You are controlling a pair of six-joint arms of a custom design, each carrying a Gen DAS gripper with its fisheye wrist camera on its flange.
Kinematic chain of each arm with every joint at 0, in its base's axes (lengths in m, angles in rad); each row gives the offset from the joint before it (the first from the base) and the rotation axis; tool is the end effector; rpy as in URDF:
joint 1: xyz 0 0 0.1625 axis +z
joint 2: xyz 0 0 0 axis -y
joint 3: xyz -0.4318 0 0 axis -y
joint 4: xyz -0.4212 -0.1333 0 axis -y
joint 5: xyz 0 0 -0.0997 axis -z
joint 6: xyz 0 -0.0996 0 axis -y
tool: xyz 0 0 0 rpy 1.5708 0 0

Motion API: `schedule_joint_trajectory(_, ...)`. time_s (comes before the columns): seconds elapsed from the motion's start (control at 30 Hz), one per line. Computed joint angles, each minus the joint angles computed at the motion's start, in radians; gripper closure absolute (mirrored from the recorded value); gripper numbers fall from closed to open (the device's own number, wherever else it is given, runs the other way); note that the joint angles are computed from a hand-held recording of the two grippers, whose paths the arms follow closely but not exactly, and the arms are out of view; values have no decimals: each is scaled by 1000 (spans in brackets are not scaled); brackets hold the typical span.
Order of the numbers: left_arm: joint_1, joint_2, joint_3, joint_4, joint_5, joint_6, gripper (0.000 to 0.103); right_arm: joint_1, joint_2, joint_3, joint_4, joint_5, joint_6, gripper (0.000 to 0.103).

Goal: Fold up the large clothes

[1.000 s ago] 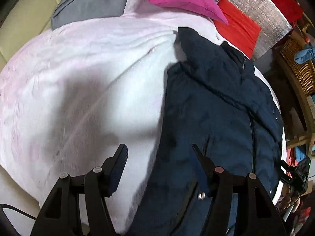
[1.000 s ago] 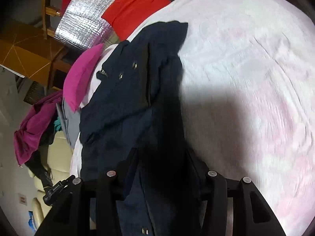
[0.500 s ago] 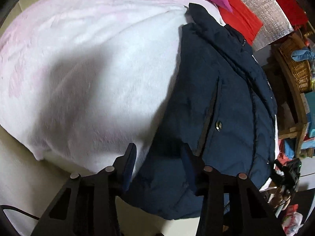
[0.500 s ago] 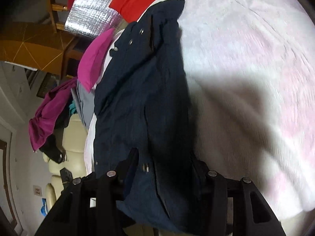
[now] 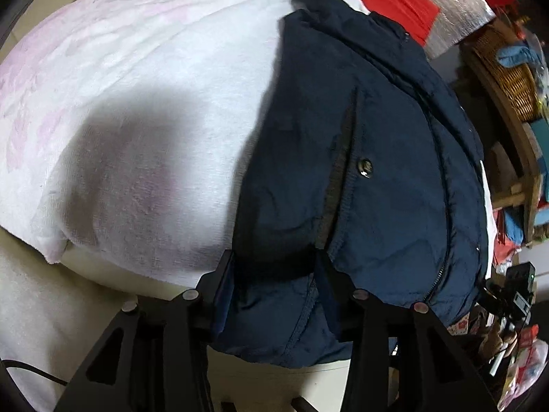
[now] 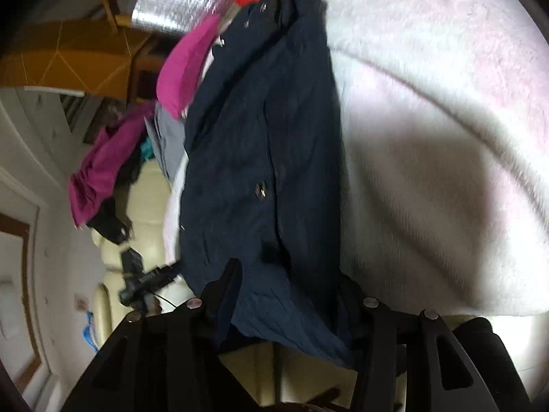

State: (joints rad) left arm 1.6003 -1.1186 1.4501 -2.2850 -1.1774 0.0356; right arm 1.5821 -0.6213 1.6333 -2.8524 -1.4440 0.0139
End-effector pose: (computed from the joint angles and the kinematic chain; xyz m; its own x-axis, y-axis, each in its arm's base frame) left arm 0.1925 -0.7084 0.3657 -0.9194 -0.1372 -0.3687 0.0054 0.9327 -0.3605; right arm 0.1538 -0.6951 -0.0120 -0.9916 -0.0315 -0.1256 0.0029 0.9643 -0.2646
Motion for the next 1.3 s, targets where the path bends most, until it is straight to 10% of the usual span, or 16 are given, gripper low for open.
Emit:
schedule_joint_trajectory(0.47, -7, 10, 2, -5, -47, 37, 57, 16, 3, 0, 11, -24, -70, 59)
schedule_joint_trajectory(0.57, -9, 7, 10, -33, -67, 59, 86, 33, -10, 29, -49, -30, -142, 78)
schedule_joint_trajectory(0.73, 1, 6, -4, -33, -105, 47, 86, 41, -8, 54, -164, 60, -196, 81)
schedule_joint_trajectory(0.8, -5, 15, -13, -6, -69, 43, 82, 42, 2, 35, -128, 33, -183, 80)
schedule_joint_trajectory(0.87, -7, 18, -16, 27, -45, 26, 53, 48, 15, 8, -67, -33, -144, 77)
schedule_joint_trajectory(0.93, -14, 24, -17, 40, -27, 35, 52, 56, 28, -14, -30, -98, -127, 76)
schedule_joint_trajectory(1.0, -17, 16, 0, 19, -22, 56, 54, 54, 24, -7, -36, -97, -137, 76)
schedule_joint_trajectory(1.07, -19, 8, 16, -17, -26, 71, 81, 57, 21, 2, -58, -94, -152, 76)
schedule_joint_trajectory(1.3, -1, -33, 48, -125, -164, 108, 91, 59, 9, 58, -245, 23, -231, 84)
